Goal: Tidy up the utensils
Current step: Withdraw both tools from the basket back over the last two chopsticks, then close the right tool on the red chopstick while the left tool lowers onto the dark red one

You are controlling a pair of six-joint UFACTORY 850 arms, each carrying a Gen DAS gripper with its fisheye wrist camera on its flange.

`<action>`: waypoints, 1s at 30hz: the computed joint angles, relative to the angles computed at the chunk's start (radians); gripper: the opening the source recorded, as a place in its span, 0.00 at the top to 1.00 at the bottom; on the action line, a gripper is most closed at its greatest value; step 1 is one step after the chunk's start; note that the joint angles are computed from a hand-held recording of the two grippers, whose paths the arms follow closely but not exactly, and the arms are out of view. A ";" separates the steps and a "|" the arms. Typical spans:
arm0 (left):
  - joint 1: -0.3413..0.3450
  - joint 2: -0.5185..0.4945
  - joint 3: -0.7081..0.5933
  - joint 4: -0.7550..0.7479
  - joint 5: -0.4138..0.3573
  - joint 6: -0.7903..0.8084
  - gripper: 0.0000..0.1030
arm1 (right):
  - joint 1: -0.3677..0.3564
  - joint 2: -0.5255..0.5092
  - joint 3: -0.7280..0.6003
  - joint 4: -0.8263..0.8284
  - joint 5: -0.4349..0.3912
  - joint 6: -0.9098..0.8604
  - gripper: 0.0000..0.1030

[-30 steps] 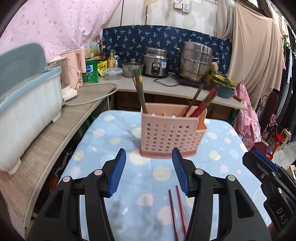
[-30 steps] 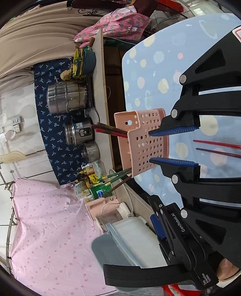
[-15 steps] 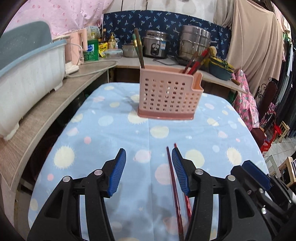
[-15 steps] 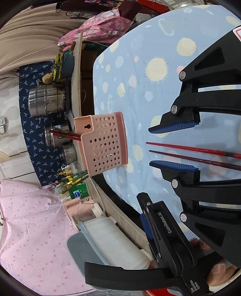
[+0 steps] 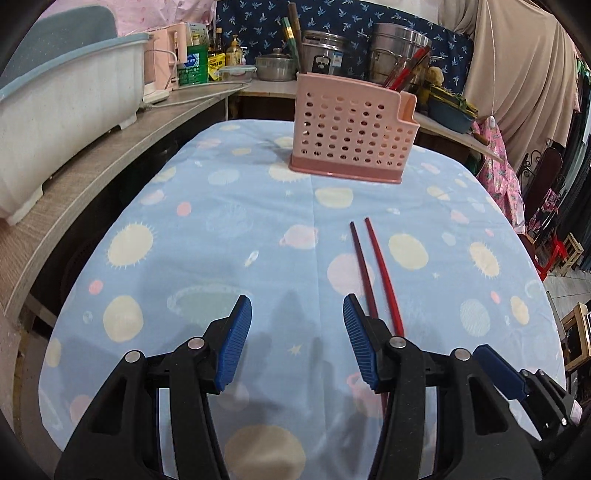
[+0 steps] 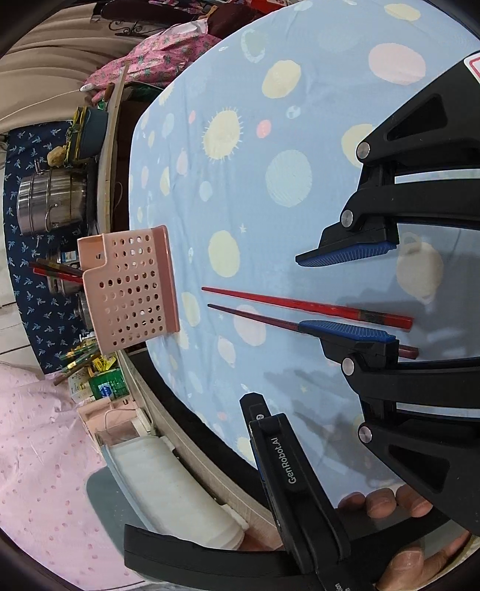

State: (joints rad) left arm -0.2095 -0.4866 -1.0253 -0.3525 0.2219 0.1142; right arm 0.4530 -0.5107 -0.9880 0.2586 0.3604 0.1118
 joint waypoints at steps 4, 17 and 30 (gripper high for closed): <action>0.002 0.001 0.022 0.008 0.000 -0.006 0.47 | 0.013 -0.015 0.001 0.007 -0.012 -0.013 0.71; 0.014 0.002 0.062 0.068 -0.007 -0.070 0.41 | 0.035 -0.049 -0.007 0.030 -0.038 -0.046 0.74; -0.003 0.009 0.082 0.193 -0.016 -0.182 0.40 | 0.039 -0.036 0.024 0.206 -0.002 -0.215 0.94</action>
